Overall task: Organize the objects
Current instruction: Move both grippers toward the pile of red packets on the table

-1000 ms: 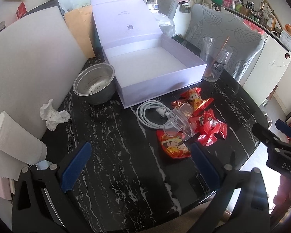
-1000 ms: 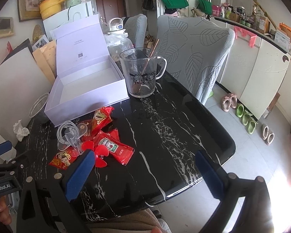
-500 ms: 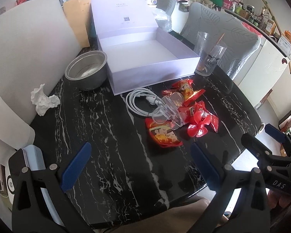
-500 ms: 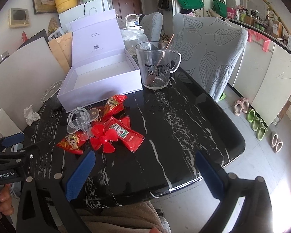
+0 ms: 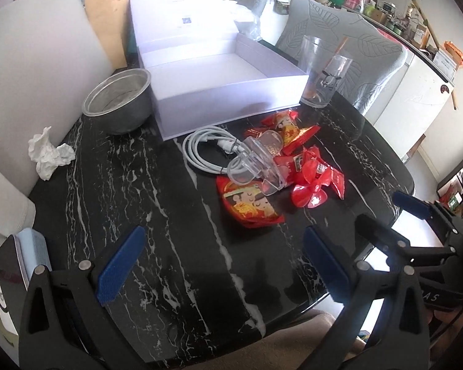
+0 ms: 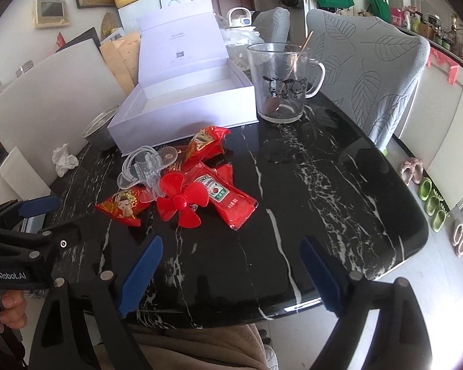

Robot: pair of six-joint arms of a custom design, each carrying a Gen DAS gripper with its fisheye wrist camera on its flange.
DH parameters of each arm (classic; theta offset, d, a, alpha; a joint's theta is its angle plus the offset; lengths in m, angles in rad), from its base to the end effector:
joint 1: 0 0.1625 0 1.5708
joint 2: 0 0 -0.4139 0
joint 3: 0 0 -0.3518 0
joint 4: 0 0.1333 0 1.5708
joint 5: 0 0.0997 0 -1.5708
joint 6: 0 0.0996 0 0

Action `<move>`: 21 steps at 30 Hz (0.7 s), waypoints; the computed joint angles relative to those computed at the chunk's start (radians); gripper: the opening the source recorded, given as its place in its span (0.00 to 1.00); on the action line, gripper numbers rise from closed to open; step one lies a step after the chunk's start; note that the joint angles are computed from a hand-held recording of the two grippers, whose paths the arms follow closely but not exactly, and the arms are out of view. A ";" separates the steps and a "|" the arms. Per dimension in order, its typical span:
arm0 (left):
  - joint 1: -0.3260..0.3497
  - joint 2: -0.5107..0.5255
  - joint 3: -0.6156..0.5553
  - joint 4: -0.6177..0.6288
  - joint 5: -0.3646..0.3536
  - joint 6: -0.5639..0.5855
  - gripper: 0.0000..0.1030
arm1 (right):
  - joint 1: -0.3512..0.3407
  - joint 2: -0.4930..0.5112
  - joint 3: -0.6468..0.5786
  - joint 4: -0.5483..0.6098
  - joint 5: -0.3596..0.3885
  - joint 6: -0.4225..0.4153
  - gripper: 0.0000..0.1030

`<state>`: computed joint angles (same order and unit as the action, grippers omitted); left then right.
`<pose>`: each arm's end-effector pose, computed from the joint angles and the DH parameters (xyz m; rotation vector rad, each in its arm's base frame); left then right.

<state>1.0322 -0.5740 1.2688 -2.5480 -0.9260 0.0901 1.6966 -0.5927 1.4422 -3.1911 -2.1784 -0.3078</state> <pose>-0.2116 -0.7307 0.1133 0.6661 2.4361 -0.5370 0.1642 -0.6890 0.1403 0.2124 -2.3463 0.8776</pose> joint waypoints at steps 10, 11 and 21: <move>0.020 0.043 -0.083 0.060 -0.046 0.010 1.00 | -0.014 0.038 -0.068 0.028 0.029 -0.097 0.70; 0.022 0.047 -0.092 0.066 -0.053 0.011 1.00 | -0.016 0.040 -0.074 0.032 0.032 -0.103 0.69; 0.039 0.104 -0.213 0.188 -0.075 -0.010 0.93 | -0.036 0.062 -0.129 0.070 0.015 -0.230 0.61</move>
<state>1.0712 -0.4697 1.0561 -2.3600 -1.0012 0.0803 1.6607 -0.5305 1.3130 -3.1209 -2.1634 -0.5379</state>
